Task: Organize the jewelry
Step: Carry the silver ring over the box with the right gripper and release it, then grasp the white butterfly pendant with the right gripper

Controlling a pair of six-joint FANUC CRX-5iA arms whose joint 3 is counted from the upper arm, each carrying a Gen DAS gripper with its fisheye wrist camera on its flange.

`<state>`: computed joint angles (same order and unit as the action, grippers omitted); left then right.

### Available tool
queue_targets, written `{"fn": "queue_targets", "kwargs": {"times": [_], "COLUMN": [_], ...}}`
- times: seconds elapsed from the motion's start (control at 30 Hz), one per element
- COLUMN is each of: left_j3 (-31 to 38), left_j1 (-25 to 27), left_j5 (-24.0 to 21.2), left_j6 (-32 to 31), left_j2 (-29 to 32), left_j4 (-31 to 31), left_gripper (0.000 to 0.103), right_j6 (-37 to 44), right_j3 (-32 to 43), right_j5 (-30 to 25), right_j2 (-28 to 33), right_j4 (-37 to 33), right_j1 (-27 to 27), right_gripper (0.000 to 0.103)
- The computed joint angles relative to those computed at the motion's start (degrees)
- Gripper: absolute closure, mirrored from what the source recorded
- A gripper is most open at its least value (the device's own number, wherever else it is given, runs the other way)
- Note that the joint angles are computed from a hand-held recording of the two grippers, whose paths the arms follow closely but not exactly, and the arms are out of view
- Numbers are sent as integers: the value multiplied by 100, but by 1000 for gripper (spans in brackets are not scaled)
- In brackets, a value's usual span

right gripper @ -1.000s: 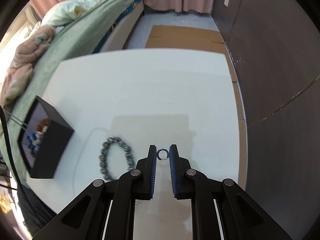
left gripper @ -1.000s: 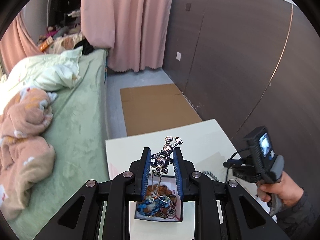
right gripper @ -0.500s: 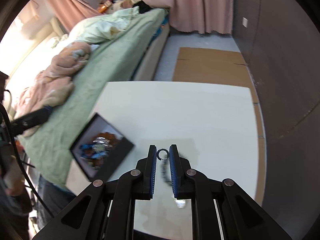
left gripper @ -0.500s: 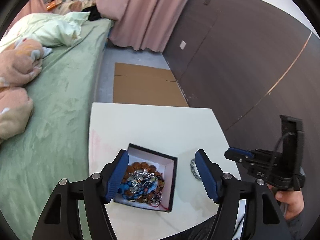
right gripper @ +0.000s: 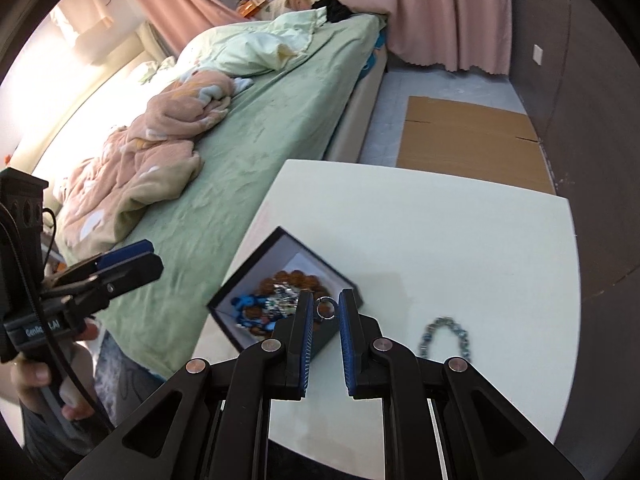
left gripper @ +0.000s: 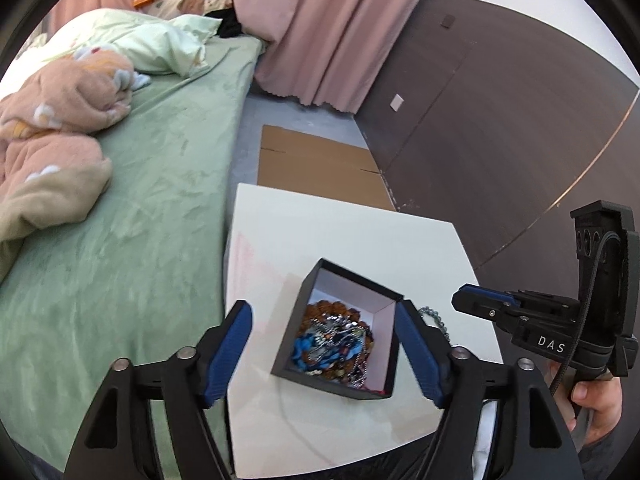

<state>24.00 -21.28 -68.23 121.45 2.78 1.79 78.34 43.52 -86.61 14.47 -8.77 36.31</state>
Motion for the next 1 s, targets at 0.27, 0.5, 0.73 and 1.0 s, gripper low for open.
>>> {"fn": "queue_targets", "kwargs": {"times": [0.27, 0.5, 0.73, 1.0], "left_j3": [-580, -760, -555, -94], "left_j1": [165, 199, 17, -265], "left_j5": [249, 312, 291, 210], "left_j6": [39, -4, -137, -310], "left_j2": [-339, -458, -282, 131], "left_j4": [220, 266, 220, 198], "left_gripper": [20, 20, 20, 20], "right_j6": [-138, -498, -573, -619], "right_j3": [169, 42, -604, -1167], "right_j5": [-122, -170, 90, 188], "right_j2": [267, 378, -181, -718], "right_j4": [108, 657, 632, 400], "right_j1": [212, 356, 162, -301], "right_gripper": [89, 54, 54, 54]}}
